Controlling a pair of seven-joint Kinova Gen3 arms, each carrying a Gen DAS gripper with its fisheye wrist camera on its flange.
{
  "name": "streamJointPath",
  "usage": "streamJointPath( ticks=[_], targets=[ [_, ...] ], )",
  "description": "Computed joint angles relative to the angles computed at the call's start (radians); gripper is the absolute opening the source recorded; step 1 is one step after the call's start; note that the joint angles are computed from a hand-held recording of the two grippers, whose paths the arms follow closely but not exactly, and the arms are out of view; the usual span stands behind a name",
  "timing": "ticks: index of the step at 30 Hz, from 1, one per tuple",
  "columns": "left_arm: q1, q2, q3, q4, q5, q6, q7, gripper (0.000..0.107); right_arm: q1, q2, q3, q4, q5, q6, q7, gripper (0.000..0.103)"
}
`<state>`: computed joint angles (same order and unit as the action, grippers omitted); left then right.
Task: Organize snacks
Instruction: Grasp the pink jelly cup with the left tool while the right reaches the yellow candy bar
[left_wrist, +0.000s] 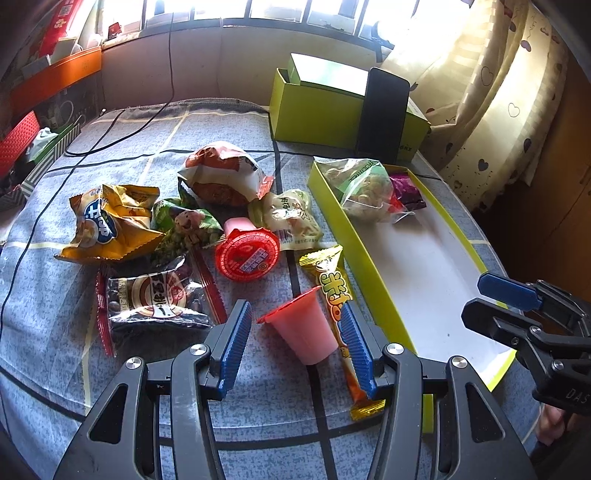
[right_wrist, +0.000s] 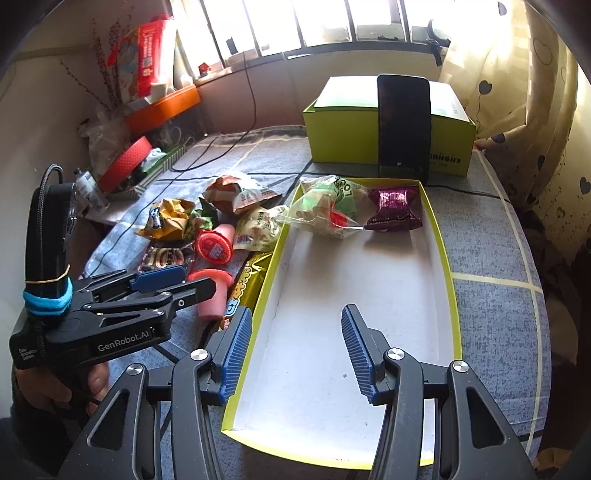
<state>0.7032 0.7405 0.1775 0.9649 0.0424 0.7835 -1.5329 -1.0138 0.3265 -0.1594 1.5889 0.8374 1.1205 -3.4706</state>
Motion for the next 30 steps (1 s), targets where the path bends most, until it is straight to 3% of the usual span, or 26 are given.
streamJointPath(
  ticks=[11, 24, 30],
  targets=[
    [-0.022, -0.009, 0.021, 0.034, 0.03, 0.001, -0.02, 0.052, 0.004, 0.008, 0.004, -0.008, -0.009, -0.017, 0.015, 0.05],
    [0.021, 0.087, -0.024, -0.126, 0.001, 0.092, 0.062, 0.051, -0.003, 0.019, 0.011, -0.029, -0.014, -0.018, 0.04, 0.05],
    [0.028, 0.067, -0.032, -0.068, -0.025, 0.031, 0.064, 0.044, -0.008, 0.02, 0.015, -0.032, -0.016, -0.012, 0.037, 0.05]
  ],
)
